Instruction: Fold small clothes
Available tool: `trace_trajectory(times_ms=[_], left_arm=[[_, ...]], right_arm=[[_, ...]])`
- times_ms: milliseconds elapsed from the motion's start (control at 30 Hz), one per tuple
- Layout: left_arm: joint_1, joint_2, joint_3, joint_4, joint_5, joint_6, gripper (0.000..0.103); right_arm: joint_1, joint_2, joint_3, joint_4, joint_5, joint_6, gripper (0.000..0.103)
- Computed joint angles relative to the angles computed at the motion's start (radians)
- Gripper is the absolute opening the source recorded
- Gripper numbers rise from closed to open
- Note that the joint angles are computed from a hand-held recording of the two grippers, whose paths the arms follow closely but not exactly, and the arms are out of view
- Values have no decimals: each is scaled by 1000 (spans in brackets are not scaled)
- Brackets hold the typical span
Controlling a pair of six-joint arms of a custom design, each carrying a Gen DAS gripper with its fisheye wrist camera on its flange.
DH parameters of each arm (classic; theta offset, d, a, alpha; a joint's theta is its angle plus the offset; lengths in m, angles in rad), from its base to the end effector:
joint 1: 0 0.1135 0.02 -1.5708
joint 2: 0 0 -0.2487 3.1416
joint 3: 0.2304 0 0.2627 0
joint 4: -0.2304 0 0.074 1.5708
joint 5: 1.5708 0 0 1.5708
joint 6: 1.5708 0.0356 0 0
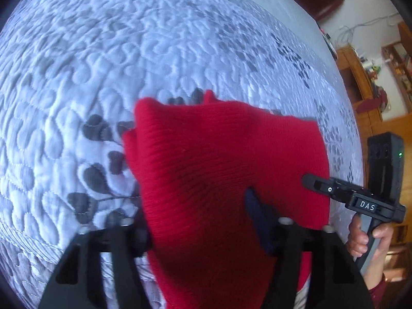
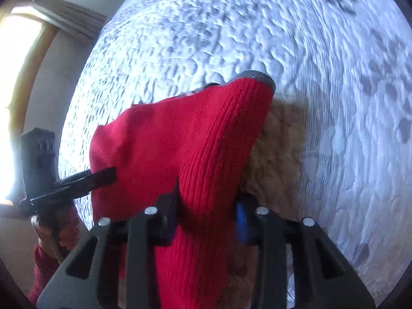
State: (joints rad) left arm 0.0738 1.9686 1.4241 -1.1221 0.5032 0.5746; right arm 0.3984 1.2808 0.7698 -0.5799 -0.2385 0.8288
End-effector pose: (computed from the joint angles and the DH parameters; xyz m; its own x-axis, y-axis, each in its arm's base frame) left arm 0.3564 0.0091 0.1569 -0.8934 0.4114 -0.1806 0.4467 0.7704 -0.4549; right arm 0.2285 0.1053 0.1827 -0.9044 0.3964 -0.1575 0.2800 0.8303 0.4819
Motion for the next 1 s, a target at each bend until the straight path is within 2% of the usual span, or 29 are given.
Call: trace_trajectory(times_ms=[67,167,300,367,500,633,667,733,833,900,1000], left_arm=[[0,-25,-16,11,10,-12,39],[12,-61,-26,-6,65,6,33],[3,-37,-20,9,87,-16,28],[-10,-6,-22,40,75,-33,37],[18,43,20,-14,98,-26,48],[37,-10,-3,-29,51,5,61],[46,-24,-12,-41,45,23,63],[71,-67,-48,-74,39,79,63],[96,-168,-155,-73,16,151,71],[109,-246,-247,-44,-13,190,74],[151,-340,-367,6,-40,226,77]], right_arm=[[15,-27,13,-26,24,-8,30],[7,-150,-16,-39,23,11,30],[18,-172,-23,-100,104,39,30],[3,-153,-67,-58,83,56,31],[-23,-148,-135,22,54,75,37],[-10,-225,-145,-44,73,80,51],[5,-251,-150,-59,84,92,51],[51,-331,-166,-97,104,124,52],[154,-441,-204,-131,133,210,57],[274,-530,-249,-139,165,306,57],[495,-582,-292,-133,260,483,60]])
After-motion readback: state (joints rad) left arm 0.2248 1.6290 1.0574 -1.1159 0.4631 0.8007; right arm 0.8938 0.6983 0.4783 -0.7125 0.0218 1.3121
